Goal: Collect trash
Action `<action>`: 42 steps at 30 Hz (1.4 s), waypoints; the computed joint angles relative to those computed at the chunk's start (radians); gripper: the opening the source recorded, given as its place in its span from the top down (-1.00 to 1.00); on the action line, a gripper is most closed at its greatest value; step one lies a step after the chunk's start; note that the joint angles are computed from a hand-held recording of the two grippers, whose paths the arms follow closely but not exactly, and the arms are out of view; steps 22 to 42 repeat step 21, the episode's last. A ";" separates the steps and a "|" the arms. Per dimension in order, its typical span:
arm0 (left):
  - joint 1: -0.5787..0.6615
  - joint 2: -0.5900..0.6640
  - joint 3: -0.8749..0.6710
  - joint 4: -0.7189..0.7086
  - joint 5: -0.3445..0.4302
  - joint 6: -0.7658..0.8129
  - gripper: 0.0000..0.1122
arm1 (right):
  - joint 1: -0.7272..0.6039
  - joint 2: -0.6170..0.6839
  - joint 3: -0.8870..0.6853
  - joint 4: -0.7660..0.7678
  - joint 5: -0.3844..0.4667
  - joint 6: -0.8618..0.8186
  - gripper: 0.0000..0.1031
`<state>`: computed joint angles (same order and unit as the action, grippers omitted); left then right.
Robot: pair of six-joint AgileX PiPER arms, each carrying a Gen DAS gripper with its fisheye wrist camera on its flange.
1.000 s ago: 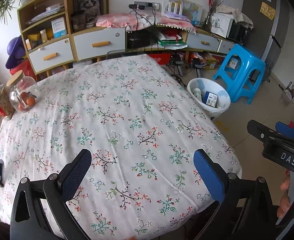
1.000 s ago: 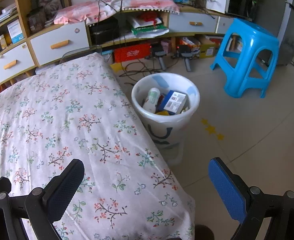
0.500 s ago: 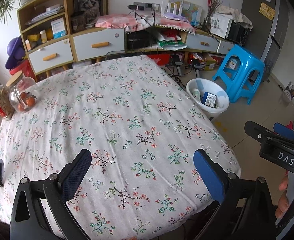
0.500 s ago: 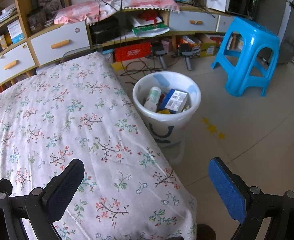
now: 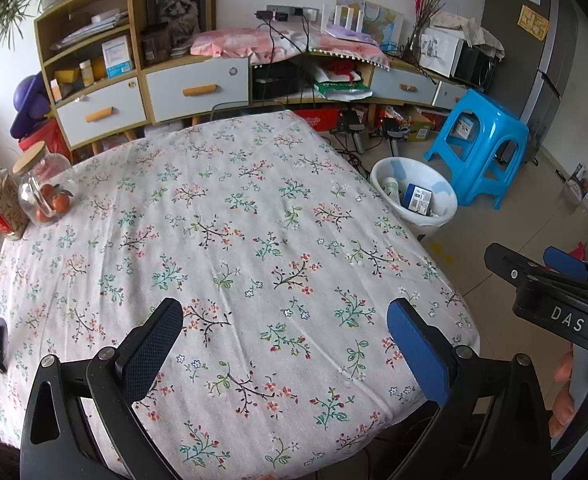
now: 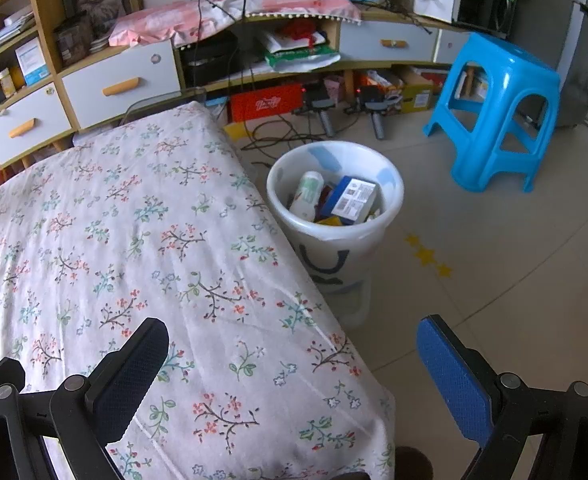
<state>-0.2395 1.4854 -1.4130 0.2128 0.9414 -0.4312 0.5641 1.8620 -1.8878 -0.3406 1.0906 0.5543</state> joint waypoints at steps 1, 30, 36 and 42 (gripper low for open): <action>0.001 0.001 0.000 0.000 -0.001 0.002 -0.83 | -0.001 0.001 -0.002 0.000 0.001 0.000 -0.97; 0.012 0.002 0.007 0.016 -0.011 -0.019 -0.83 | -0.001 0.000 0.002 0.000 -0.002 -0.001 -0.98; 0.012 0.002 0.007 0.016 -0.011 -0.019 -0.83 | -0.001 0.000 0.002 0.000 -0.002 -0.001 -0.98; 0.012 0.002 0.007 0.016 -0.011 -0.019 -0.83 | -0.001 0.000 0.002 0.000 -0.002 -0.001 -0.98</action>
